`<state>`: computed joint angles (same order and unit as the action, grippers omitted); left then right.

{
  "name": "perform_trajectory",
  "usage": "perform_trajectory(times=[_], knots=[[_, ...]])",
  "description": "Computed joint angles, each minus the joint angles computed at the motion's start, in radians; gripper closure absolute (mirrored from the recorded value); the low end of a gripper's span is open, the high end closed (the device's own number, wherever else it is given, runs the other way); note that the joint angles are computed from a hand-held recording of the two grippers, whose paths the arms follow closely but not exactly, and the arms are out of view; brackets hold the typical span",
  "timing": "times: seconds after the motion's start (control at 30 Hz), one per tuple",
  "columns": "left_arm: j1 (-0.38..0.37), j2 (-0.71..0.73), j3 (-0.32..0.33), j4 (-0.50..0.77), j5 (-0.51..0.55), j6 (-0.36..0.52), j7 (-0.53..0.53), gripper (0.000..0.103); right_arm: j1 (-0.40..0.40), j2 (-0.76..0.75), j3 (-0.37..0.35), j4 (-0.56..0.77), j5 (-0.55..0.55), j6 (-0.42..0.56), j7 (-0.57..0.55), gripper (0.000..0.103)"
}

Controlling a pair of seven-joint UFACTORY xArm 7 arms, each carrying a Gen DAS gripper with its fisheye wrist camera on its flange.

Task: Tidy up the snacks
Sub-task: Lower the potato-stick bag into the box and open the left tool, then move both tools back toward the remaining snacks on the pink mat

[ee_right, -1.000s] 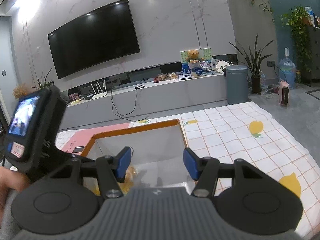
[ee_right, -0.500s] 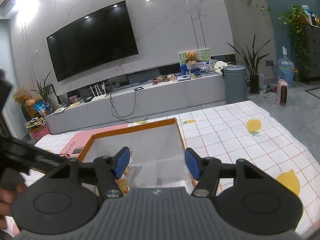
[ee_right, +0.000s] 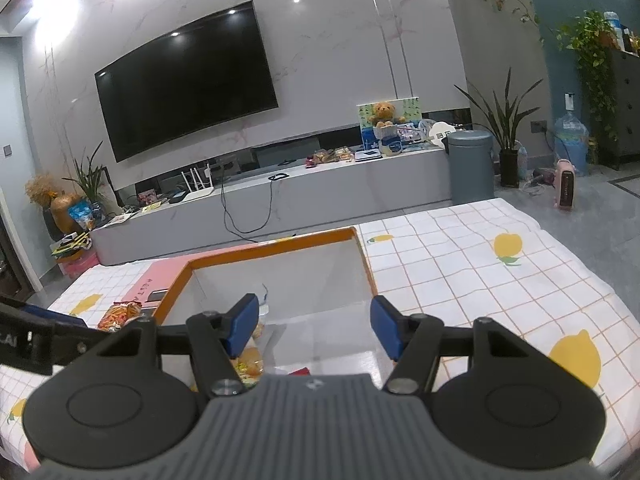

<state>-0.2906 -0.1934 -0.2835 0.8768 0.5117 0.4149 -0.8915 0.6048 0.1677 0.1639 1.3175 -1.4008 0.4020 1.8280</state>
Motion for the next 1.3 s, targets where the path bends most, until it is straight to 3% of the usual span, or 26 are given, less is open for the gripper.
perform_trajectory(times=[0.17,0.33,0.47,0.63,0.87,1.07,1.17,1.3], knots=[[-0.009,-0.057,0.022,-0.056,-0.077,-0.033,0.058,0.009,0.017,0.013,0.004,0.028,-0.010,-0.001,-0.024,0.042],[0.013,-0.128,0.023,-0.121,-0.125,-0.057,0.105,0.009,0.041,0.041,0.006,0.068,-0.060,-0.036,0.024,0.041],[0.032,-0.172,0.043,-0.173,-0.183,-0.080,0.159,0.009,0.069,0.083,0.005,0.118,-0.030,-0.044,-0.039,0.042],[0.017,-0.225,0.131,-0.257,-0.337,-0.152,0.278,0.009,0.118,0.127,-0.016,0.171,0.014,-0.052,-0.102,0.042],[0.053,-0.247,0.174,-0.347,-0.448,-0.229,0.390,0.009,0.191,0.188,-0.059,0.244,0.049,-0.045,-0.149,0.041],[0.030,-0.231,0.250,-0.403,-0.537,-0.278,0.522,0.009,0.249,0.242,-0.096,0.317,0.025,-0.069,-0.146,0.042],[-0.003,-0.226,0.319,-0.429,-0.592,-0.312,0.617,0.009,0.275,0.274,-0.108,0.360,0.000,-0.088,-0.180,0.043],[-0.042,-0.224,0.396,-0.462,-0.667,-0.350,0.715,0.009,0.306,0.335,-0.111,0.437,0.087,-0.078,-0.271,0.046]])
